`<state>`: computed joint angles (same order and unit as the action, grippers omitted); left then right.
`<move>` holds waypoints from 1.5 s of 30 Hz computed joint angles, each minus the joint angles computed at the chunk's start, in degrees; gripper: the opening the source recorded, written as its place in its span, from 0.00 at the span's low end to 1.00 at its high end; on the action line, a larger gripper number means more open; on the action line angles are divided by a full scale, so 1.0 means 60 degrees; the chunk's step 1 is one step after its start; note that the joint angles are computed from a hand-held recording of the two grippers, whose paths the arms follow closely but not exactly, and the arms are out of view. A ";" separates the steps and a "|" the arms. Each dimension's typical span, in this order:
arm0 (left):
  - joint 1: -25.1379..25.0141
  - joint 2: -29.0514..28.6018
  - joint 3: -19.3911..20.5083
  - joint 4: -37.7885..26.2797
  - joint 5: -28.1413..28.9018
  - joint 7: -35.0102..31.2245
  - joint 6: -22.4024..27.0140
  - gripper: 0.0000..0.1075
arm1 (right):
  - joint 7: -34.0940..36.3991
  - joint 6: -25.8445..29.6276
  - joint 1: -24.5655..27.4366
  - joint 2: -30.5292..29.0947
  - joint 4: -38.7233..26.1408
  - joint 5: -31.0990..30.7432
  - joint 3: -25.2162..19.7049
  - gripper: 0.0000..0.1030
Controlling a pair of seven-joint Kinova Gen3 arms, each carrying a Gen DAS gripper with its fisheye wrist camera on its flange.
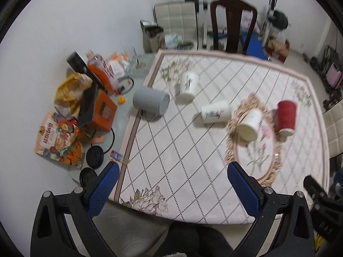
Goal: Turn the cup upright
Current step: 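Move the left gripper toward the upright white cup with black characters, then close the left gripper around the white cup and lift it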
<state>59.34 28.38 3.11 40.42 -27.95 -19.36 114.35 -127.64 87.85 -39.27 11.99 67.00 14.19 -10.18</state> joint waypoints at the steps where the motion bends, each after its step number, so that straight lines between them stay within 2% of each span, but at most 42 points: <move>1: -0.0171 -0.0026 0.0032 0.0179 0.0158 -0.0035 -0.0132 0.96 | 0.0026 -0.0177 0.0089 0.0160 0.0181 -0.0184 0.0003 1.00; 5: -0.1149 -0.0148 0.0161 0.1204 0.0778 -0.0360 -0.1057 0.96 | 0.0029 -0.0601 0.0129 0.1075 0.0558 -0.0404 0.0125 1.00; 8: -0.1879 -0.0111 0.0230 0.1662 0.1082 -0.0906 -0.1655 0.96 | -0.0032 -0.0629 0.0146 0.1879 0.0443 -0.0609 0.0320 1.00; 16: -0.3602 0.0470 0.0142 0.1788 0.1789 -0.2715 -0.2929 0.95 | 0.0268 0.0202 0.0417 0.3748 -0.1050 -0.1155 0.0815 1.00; 23: -0.4652 0.1595 -0.0045 0.0741 0.2496 -0.4190 -0.3439 0.95 | 0.0557 0.1328 0.0626 0.5165 -0.3205 -0.1324 0.1185 1.00; 31: -0.5432 0.2997 -0.0190 -0.0637 0.3335 -0.5232 -0.3337 0.93 | 0.0678 0.2337 0.0828 0.6310 -0.5211 -0.1520 0.1477 1.00; 36: -0.5603 0.3734 -0.0340 -0.1444 0.3518 -0.5560 -0.3062 0.92 | 0.0575 0.2841 0.0912 0.6830 -0.6133 -0.1620 0.1605 1.00; 38: -0.5632 0.3892 -0.0384 -0.1559 0.3538 -0.5710 -0.3080 0.83 | 0.0513 0.2876 0.0926 0.6902 -0.6239 -0.1632 0.1642 1.00; 40: -0.5717 0.4094 -0.0361 -0.1712 0.3640 -0.5854 -0.2991 0.66 | 0.0457 0.2996 0.0932 0.7029 -0.6468 -0.1636 0.1678 1.00; 42: -0.5769 0.4191 -0.0375 -0.1714 0.3727 -0.5887 -0.2976 0.57 | 0.0398 0.3070 0.0927 0.7094 -0.6589 -0.1623 0.1714 1.00; 45: -0.5724 0.3962 -0.0451 -0.1122 0.3681 -0.5936 -0.3488 0.56 | 0.0337 0.3218 0.0959 0.7228 -0.6894 -0.1600 0.1765 1.00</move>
